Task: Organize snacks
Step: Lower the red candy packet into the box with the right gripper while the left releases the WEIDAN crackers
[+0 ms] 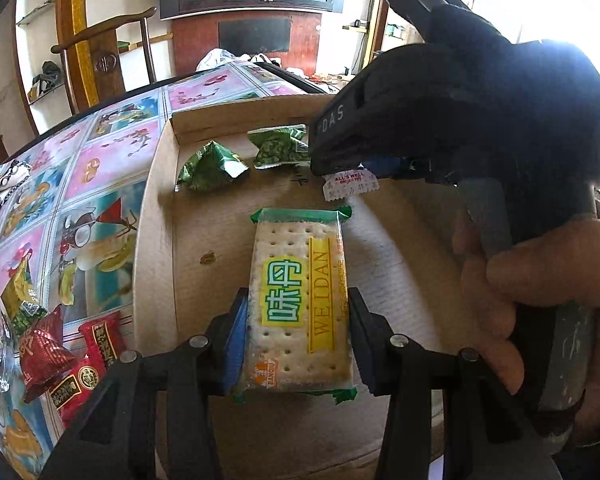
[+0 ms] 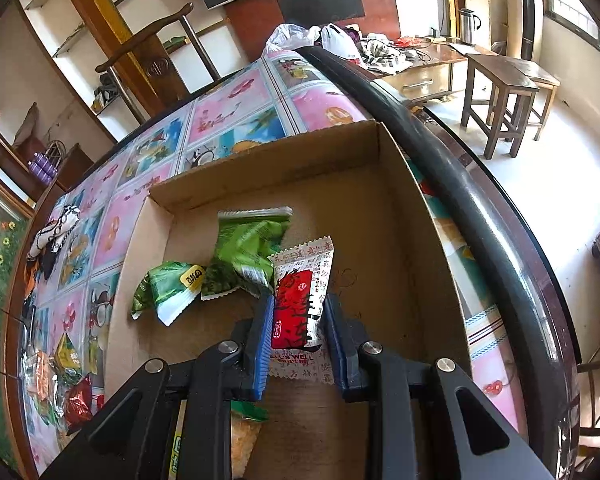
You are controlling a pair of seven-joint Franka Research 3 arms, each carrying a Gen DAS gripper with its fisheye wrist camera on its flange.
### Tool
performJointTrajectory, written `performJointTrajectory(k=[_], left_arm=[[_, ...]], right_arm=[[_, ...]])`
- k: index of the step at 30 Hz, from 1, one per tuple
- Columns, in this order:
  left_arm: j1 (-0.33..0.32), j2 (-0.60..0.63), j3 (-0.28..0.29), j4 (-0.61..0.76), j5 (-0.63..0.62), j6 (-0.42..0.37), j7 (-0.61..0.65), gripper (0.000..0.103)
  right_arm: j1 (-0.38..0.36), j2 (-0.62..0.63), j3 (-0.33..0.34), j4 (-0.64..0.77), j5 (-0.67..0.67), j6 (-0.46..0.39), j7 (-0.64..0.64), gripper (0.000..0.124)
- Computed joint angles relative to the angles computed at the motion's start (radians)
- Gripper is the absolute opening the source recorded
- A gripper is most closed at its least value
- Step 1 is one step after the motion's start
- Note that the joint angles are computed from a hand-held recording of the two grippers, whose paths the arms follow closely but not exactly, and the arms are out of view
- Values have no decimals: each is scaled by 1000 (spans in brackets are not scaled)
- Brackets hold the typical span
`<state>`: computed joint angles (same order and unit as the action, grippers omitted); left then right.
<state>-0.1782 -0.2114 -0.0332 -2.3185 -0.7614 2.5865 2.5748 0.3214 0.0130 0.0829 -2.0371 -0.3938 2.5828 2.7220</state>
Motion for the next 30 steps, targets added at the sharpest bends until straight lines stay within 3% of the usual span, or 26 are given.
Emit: performJointTrajectory(k=[30], left_arm=[[-12,-35,16,-13,-43,1,33,46]], right_arm=[[-10,-36,12,-18,-42,17,61,29]])
